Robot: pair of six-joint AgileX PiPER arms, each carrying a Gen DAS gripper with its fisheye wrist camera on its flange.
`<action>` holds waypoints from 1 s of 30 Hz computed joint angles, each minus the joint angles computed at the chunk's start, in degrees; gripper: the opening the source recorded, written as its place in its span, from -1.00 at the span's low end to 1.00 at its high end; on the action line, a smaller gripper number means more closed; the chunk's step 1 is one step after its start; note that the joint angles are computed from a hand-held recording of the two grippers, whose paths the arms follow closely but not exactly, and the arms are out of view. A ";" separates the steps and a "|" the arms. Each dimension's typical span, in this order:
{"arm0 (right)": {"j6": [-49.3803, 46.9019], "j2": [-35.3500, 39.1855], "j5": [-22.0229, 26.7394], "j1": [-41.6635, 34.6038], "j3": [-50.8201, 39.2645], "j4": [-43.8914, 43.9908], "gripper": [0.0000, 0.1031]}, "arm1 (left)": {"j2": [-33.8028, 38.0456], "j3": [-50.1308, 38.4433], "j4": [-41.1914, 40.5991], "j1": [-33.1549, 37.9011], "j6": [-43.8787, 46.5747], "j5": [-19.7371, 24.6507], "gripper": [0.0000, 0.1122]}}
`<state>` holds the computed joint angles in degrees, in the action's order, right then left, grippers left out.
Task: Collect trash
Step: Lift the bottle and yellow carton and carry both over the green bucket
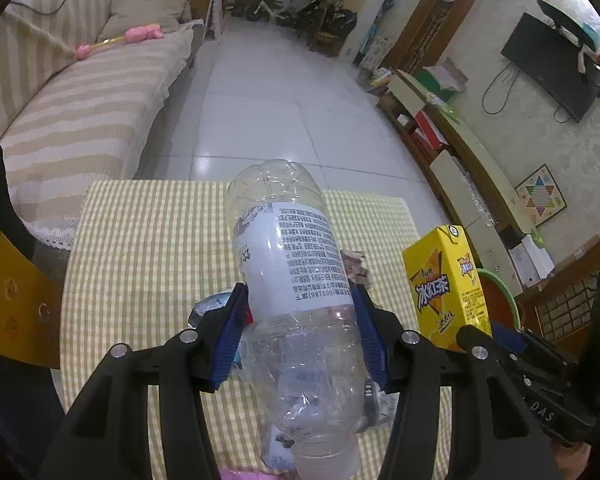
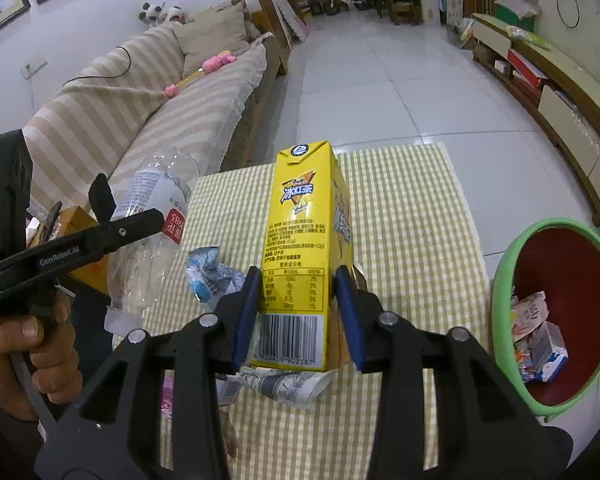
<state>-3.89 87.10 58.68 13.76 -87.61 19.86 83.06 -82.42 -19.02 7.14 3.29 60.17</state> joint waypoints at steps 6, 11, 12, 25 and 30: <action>-1.40 -2.59 0.55 -2.47 0.58 1.22 -0.28 | -1.82 -2.03 1.96 -3.25 -3.05 1.84 -0.11; -3.86 -4.53 1.26 -6.56 1.54 3.34 -0.28 | -2.19 -3.83 4.53 -7.65 -6.69 2.51 -0.11; -4.32 -4.72 1.51 -7.40 1.62 3.69 -0.28 | -2.08 -4.36 5.22 -8.84 -7.70 2.60 -0.11; -12.66 -6.63 5.53 -24.37 2.05 9.23 -0.28 | 4.22 -12.40 9.04 -23.37 -15.31 2.29 -0.11; -17.30 -5.73 7.52 -33.52 2.25 11.99 -0.28 | 9.04 -17.39 9.74 -29.43 -17.54 2.31 -0.11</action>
